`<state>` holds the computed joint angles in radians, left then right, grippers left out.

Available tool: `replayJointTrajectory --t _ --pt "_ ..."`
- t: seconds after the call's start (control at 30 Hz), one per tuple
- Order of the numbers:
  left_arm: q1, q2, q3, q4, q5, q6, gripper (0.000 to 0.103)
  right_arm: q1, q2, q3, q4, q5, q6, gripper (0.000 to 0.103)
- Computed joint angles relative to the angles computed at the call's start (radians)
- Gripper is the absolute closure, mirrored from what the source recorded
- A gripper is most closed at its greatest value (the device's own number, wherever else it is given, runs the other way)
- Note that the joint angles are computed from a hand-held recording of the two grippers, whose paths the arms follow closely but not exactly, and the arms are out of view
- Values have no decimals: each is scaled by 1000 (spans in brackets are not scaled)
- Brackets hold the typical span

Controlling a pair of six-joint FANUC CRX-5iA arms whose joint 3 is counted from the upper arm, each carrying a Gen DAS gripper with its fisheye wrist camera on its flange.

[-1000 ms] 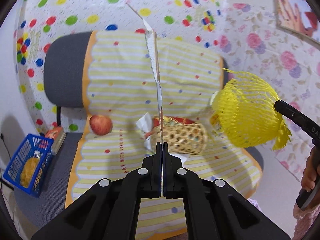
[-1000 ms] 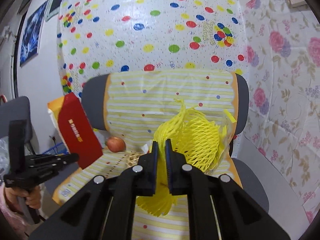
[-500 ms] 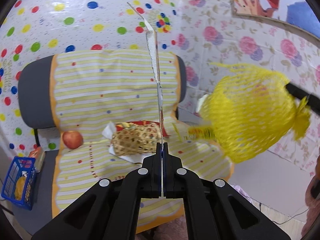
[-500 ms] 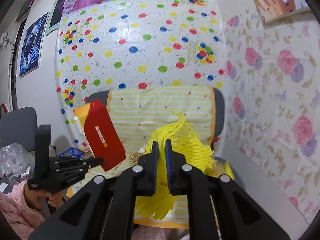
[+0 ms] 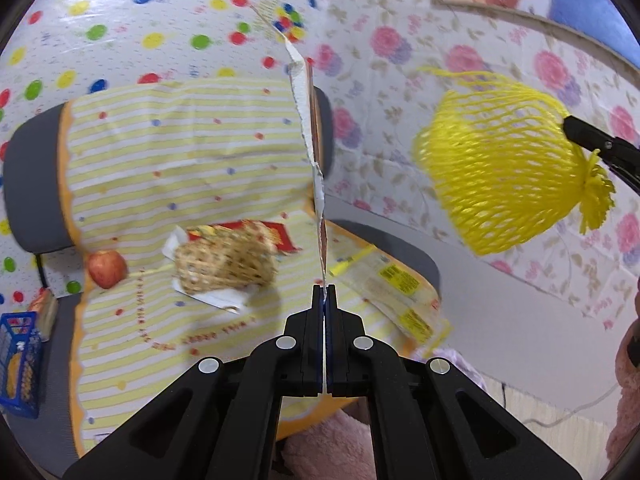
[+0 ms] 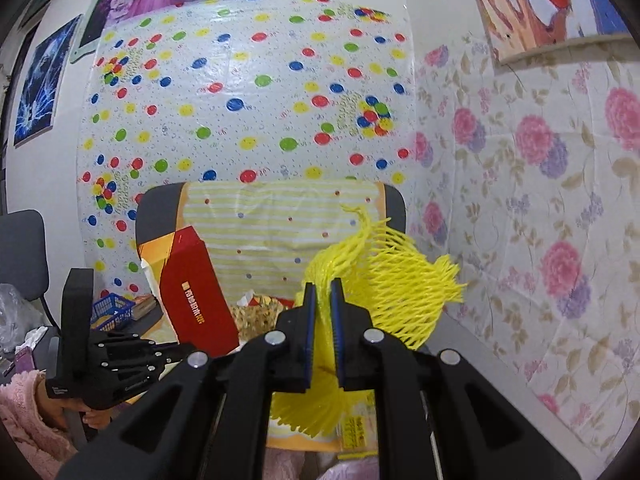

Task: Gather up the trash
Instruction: 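Carry envelope and mesh net to the pink bin and open both grippers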

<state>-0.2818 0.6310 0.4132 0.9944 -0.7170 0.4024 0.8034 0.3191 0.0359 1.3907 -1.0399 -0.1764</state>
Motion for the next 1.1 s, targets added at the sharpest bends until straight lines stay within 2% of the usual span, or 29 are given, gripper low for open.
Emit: replayJointTrajectory --t 0.2,0.57,0.77,0.83,0.93,1.1 --pt "-18 20 9 -25 -76 -20 103 51 -19 -53 -80 -90 -59 95" --pt "-25 33 28 -15 -101 -19 103 89 -30 -60 -154 -203 -75 95" --pt "-47 57 42 -27 -213 -59 103 130 -39 -95 -276 -274 -149 95" --pt "-61 63 41 -51 -248 -86 103 140 -40 -107 -315 -283 -170 95" --pt "-81 101 91 -124 -340 -75 103 150 -45 -132 -370 -279 -208 95" --pt "-119 142 151 -239 -391 -47 103 147 -59 -185 -459 -217 -274 95"
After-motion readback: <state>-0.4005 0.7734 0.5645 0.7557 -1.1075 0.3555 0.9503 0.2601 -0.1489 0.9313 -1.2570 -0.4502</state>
